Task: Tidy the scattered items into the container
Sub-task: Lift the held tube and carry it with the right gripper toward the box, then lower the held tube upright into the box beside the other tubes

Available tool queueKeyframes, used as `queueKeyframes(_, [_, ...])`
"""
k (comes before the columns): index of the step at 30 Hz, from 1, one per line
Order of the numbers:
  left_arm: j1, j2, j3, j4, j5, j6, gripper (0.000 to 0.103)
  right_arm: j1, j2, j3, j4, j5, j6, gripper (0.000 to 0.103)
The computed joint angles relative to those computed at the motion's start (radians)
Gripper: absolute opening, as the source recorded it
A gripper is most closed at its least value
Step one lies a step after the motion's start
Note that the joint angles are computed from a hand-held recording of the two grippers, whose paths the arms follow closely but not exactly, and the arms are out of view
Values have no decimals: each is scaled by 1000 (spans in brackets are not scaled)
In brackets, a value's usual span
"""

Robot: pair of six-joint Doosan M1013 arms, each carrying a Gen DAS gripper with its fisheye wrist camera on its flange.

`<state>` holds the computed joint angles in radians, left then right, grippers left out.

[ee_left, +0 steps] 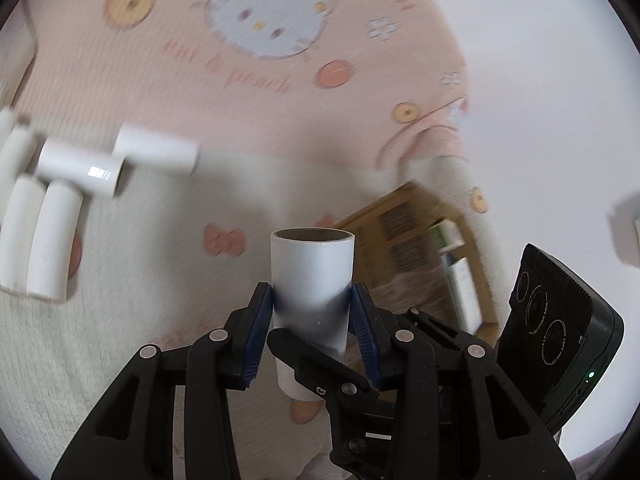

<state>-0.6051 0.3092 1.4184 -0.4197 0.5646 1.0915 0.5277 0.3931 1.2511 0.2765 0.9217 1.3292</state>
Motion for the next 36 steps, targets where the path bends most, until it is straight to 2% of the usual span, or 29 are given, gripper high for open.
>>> queueKeyframes(4, [-17, 12, -66, 83, 37, -17, 44, -8, -18, -13, -17, -16, 9, 40])
queueKeyframes(8, [-37, 31, -141, 173, 105, -40, 44, -20, -29, -31, -24, -12, 4, 40])
queueKeyframes(14, [-49, 64, -236, 184, 167, -11, 44, -51, -42, -59, -7, 18, -9, 40])
queueKeyframes(19, [-57, 132, -371, 161, 251, 52, 44, -85, -38, -108, -14, 60, 23, 40])
queueKeyframes(25, [-61, 247, -582, 95, 411, 101, 43, -131, 14, -233, -43, 215, 60, 40])
queueKeyframes(30, [-69, 351, -772, 50, 543, 135, 42, -182, 78, -367, -31, 400, 100, 40])
queueKeyframes(36, [-78, 490, -992, -9, 730, 152, 41, -237, 75, -333, 12, 416, 143, 40])
